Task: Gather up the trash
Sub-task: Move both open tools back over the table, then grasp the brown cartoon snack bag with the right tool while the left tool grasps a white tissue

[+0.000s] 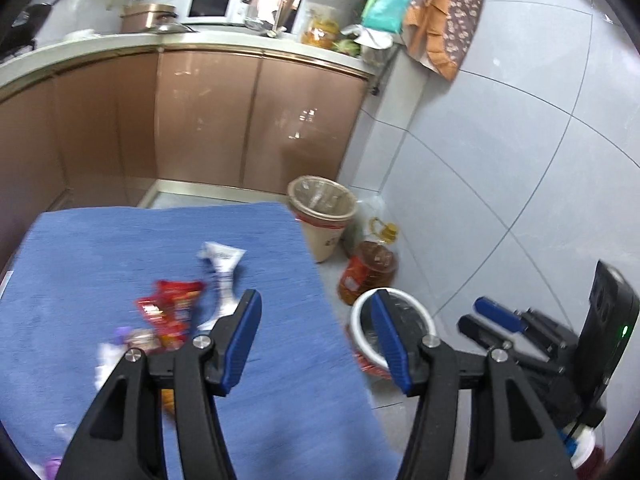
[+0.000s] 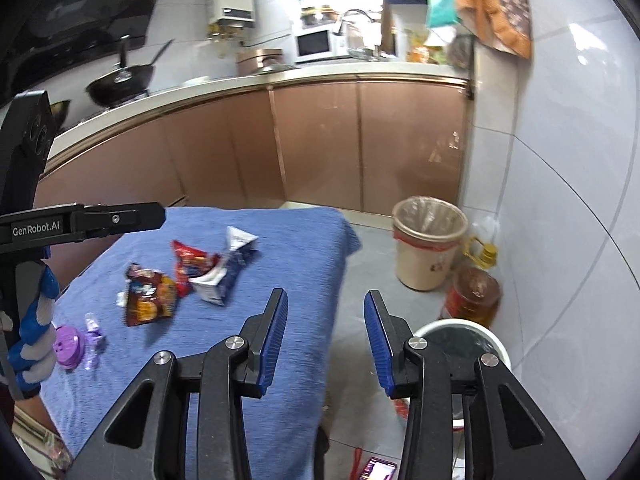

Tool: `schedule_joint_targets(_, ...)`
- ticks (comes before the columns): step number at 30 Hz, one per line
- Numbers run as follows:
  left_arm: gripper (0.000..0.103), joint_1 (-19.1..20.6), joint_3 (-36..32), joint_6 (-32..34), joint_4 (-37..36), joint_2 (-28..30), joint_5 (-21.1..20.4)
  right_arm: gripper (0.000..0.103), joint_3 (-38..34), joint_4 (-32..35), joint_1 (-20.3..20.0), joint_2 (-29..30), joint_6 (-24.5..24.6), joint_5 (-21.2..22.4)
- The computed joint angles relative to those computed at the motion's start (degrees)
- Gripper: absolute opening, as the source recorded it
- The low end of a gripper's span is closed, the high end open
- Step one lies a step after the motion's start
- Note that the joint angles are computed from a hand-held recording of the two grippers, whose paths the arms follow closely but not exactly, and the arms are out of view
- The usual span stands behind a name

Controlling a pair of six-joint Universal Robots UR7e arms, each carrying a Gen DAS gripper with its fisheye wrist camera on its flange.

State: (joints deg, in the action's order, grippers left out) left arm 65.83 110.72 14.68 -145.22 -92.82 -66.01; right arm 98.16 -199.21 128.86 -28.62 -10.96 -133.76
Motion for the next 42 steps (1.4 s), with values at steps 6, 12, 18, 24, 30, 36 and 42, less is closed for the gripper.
schedule_joint_targets(6, 0.055, 4.5, -3.0, 5.5, 4.4, -5.5, 2.2, 0.041, -4.4, 4.2, 2.6, 3.1, -0.4, 2.1)
schedule_joint_targets(12, 0.056, 10.2, -6.8, 8.7, 8.8, -7.4, 2.2, 0.045, -9.3, 9.3, 4.4, 6.6, -0.3, 4.7)
schedule_joint_targets(18, 0.057, 13.6, -8.4, 11.7, 12.8, -7.5, 2.1, 0.045, -13.9, 14.2, 5.3, 10.0, -0.7, 6.9)
schedule_joint_targets(24, 0.057, 14.7, -9.2, 16.4, 17.0, -6.0, 2.2, 0.045, -17.6, 18.5, 5.3, 12.9, -0.8, 9.3)
schedule_joint_targets(30, 0.057, 15.3, -10.1, 21.4, 20.3, -3.2, 3.4, 0.045, -20.9, 22.3, 4.6, 15.1, -1.3, 12.3)
schedule_joint_targets(36, 0.056, 16.2, -11.0, 23.5, 21.3, 0.1, 3.9, 0.044, -23.3, 24.6, 3.0, 16.2, -0.5, 14.9)
schedule_joint_targets(42, 0.045, 16.7, -12.4, 25.3, 22.1, 2.8, 3.8, 0.036, -25.7, 27.3, 1.3, 17.1, 1.0, 18.2)
